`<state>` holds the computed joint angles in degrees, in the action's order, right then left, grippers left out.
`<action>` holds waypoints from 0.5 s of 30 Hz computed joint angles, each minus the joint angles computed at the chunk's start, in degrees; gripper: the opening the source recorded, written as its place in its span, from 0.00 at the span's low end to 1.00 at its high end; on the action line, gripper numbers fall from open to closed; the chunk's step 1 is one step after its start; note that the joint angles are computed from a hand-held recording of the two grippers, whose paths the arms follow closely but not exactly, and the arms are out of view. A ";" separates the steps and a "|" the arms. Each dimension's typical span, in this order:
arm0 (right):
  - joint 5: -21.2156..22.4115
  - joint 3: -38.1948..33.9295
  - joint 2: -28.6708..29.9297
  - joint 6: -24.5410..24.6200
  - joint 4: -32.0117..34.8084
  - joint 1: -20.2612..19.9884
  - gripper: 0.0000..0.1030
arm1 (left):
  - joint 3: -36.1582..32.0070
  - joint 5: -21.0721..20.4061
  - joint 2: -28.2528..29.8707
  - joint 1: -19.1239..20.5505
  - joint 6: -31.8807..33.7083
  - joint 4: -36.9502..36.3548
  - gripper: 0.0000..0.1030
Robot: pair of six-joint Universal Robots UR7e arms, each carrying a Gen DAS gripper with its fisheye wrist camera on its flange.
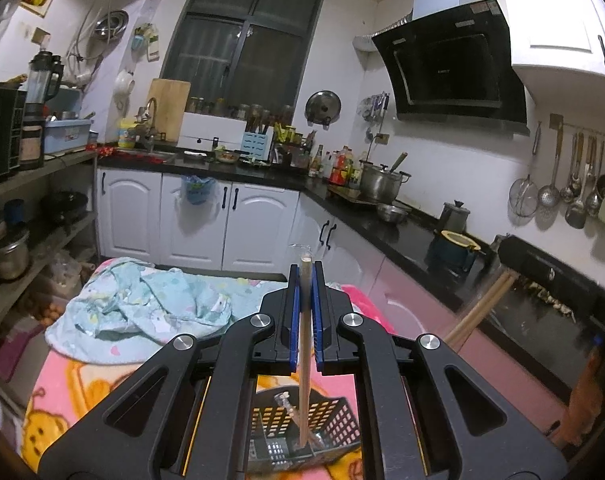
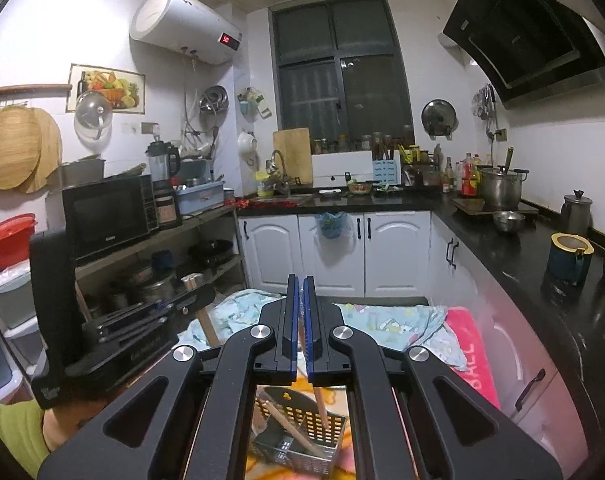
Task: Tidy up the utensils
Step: 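Carry the chopsticks upright over the caddy with both tools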
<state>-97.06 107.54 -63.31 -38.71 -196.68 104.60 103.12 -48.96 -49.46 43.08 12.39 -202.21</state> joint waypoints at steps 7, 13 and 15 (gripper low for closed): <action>-0.49 -1.37 1.74 0.74 1.40 -0.91 0.03 | -0.18 -1.04 2.02 1.89 1.40 -3.29 0.03; -1.19 -2.03 3.44 1.40 1.93 -1.44 0.03 | 0.18 -0.98 3.49 2.48 4.61 -7.22 0.03; -1.71 -1.92 3.74 1.28 1.92 -1.54 0.03 | 0.24 -1.24 3.78 2.82 4.41 -7.53 0.03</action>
